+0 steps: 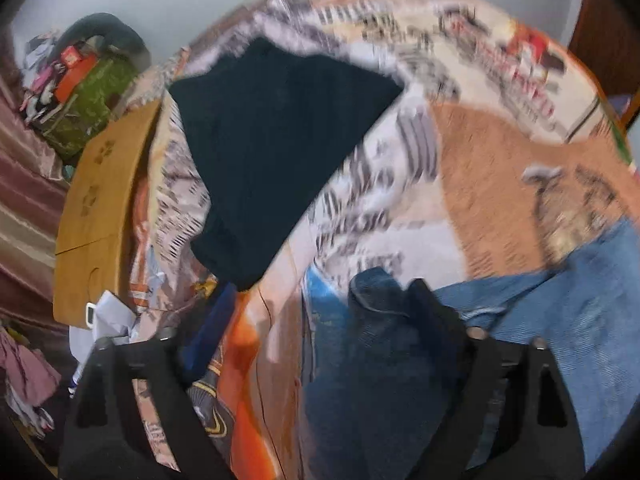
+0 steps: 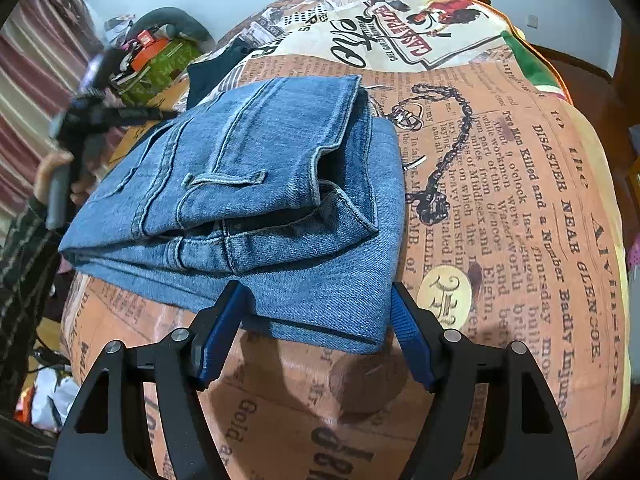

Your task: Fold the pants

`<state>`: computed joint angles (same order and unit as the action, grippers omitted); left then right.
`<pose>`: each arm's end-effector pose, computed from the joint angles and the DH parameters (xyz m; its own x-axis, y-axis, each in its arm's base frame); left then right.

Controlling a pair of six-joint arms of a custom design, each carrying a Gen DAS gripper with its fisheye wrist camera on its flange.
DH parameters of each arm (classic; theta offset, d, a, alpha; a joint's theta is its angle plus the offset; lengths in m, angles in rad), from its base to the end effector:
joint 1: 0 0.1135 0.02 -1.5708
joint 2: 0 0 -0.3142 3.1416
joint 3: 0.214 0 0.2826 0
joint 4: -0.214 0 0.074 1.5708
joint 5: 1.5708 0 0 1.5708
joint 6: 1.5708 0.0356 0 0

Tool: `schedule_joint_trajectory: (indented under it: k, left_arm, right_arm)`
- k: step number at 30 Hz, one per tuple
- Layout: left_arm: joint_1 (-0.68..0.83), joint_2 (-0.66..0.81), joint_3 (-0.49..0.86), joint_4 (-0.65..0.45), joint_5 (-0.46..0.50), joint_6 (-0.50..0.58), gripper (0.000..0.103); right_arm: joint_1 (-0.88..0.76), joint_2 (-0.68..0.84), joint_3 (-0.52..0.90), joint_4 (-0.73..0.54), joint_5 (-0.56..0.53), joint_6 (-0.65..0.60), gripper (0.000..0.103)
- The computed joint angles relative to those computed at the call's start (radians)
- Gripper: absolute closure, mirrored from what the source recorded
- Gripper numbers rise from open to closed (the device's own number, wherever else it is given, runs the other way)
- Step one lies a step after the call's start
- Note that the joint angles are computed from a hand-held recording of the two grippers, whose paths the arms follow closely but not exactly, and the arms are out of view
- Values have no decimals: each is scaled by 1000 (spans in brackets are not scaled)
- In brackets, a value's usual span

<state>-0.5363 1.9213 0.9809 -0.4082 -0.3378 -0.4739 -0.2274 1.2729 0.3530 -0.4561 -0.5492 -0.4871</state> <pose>0.3179 -0.1753 0.1160 -0.9374 0.0563 -0.3436 -0.0095 0.9823 0.1871 0.1630 -0.0187 0.1281 -0.8886 -0.2041 -0.4108 -0.3644 0.8580 0.3620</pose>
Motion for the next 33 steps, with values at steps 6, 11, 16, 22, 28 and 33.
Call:
schedule_joint_trajectory:
  k: [6, 11, 16, 22, 28, 33]
  left_arm:
    - [-1, -68, -138, 88, 9, 73, 5]
    - [-39, -226, -295, 57, -2, 26, 5]
    - [-146, -436, -453, -34, 10, -104, 4]
    - [-368, -616, -505, -190, 5, -357, 11]
    - [-577, -612, -459, -239, -13, -541, 15]
    - [-623, -603, -421, -255, -45, -586, 21]
  right_arm:
    - [61, 12, 6, 74, 41, 88, 32]
    - [77, -7, 17, 99, 65, 129, 32]
    - [68, -83, 21, 52, 26, 122, 32]
    - [87, -194, 10, -23, 3, 114, 32]
    - [125, -278, 3, -63, 2, 125, 32]
    - [143, -306, 13, -71, -7, 147, 32]
